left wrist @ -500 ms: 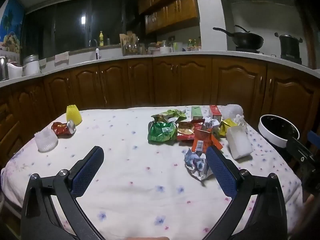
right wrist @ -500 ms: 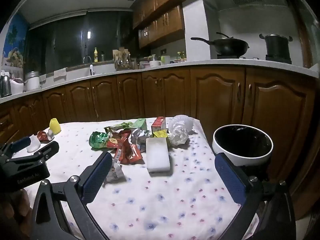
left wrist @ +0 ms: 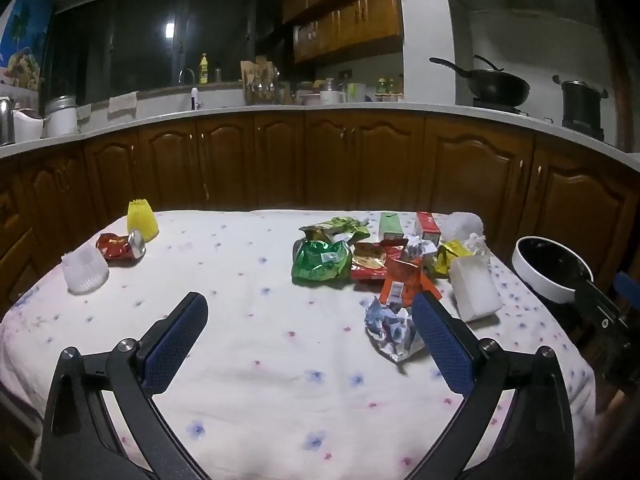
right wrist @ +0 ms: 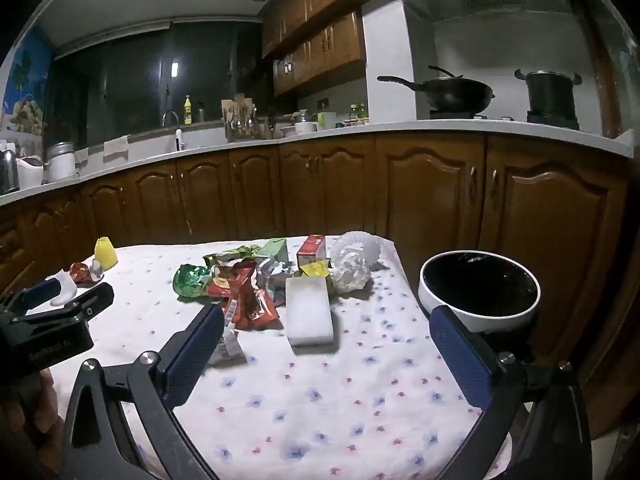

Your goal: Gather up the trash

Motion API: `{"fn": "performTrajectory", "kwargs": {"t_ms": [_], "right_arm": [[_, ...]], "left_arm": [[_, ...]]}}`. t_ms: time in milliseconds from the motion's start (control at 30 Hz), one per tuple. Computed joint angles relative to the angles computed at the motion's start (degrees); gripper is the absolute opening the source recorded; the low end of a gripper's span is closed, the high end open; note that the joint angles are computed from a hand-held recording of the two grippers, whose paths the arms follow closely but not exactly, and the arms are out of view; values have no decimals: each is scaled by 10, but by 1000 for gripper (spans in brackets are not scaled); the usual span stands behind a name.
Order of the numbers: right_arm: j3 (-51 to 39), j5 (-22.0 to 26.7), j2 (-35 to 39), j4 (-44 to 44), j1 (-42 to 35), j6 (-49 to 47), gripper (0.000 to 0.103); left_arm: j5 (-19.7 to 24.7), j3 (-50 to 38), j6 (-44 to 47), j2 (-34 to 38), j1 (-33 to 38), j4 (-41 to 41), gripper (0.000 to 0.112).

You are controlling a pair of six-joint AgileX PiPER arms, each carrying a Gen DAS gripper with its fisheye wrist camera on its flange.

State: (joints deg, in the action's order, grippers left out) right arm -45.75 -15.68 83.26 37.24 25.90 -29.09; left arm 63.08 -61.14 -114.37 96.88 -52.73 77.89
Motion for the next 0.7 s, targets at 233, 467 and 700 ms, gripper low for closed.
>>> {"fn": "performTrajectory", "kwargs": {"t_ms": [233, 467, 700], "right_arm": [[0, -2, 0, 8, 2, -8, 103], [-1, 4, -6, 5, -4, -7, 103], [-1, 9, -8, -6, -10, 3, 103]], "left_arm": [[0, -8, 9, 1, -3, -4, 103], [1, -12, 13, 5, -2, -7, 103], [4, -11, 14, 6, -2, -8, 103]]}}
